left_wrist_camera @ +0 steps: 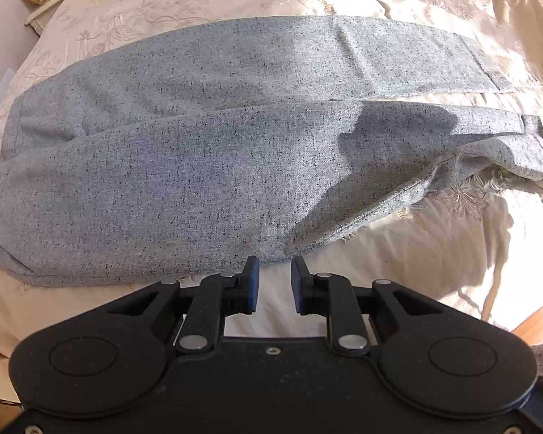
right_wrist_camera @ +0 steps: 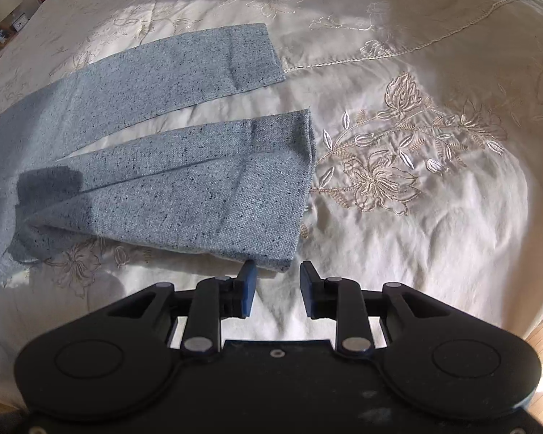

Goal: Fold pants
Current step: 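Grasp the hem of one trouser leg with the right gripper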

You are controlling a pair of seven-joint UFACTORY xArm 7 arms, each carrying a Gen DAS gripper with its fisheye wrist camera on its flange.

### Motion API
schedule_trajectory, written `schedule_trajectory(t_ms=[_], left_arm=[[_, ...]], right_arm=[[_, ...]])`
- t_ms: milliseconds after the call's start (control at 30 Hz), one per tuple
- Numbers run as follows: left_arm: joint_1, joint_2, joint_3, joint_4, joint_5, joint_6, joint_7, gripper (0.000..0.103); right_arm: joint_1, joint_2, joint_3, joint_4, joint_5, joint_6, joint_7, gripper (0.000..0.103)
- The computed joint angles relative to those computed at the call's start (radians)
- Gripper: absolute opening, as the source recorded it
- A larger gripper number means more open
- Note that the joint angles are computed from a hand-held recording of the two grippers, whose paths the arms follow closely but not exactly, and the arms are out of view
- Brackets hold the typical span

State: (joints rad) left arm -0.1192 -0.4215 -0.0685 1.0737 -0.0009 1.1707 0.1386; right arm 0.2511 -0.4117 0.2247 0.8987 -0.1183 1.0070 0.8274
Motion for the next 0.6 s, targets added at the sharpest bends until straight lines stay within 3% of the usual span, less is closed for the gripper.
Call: schedule_trajectory(t_ms=[100, 133, 233, 333, 433, 500, 600], left_arm=[[-0.002, -0.005, -0.003, -0.003, -0.001, -0.005, -0.007, 0.030], [-0.003, -0.005, -0.003, -0.004, -0.003, -0.005, -0.009, 0.030], [-0.007, -0.006, -0.006, -0.006, -0.006, 0.000, -0.013, 0.030], [-0.012, -0.009, -0.008, -0.007, -0.010, -0.002, -0.014, 0.030], [-0.017, -0.014, -0.011, -0.008, -0.007, -0.005, -0.011, 0.030], [-0.018, -0.017, -0.011, -0.007, -0.006, -0.005, -0.010, 0.030], [-0.017, -0.024, -0.012, -0.010, -0.005, -0.001, -0.015, 0.030]], right_arm=[[-0.006, 0.011, 0.006, -0.006, -0.033, -0.050, -0.005, 0.021], [-0.011, 0.005, 0.012, -0.009, -0.050, -0.063, 0.008, 0.004], [-0.019, -0.015, 0.002, -0.007, -0.039, -0.060, 0.021, 0.004], [-0.043, -0.034, 0.010, 0.001, -0.070, 0.017, 0.048, 0.003], [-0.056, -0.078, -0.010, -0.041, -0.023, 0.034, 0.096, 0.001], [-0.069, -0.103, -0.005, -0.062, -0.030, 0.037, 0.132, 0.005], [-0.081, -0.209, -0.029, -0.157, 0.063, -0.079, 0.259, 0.023]])
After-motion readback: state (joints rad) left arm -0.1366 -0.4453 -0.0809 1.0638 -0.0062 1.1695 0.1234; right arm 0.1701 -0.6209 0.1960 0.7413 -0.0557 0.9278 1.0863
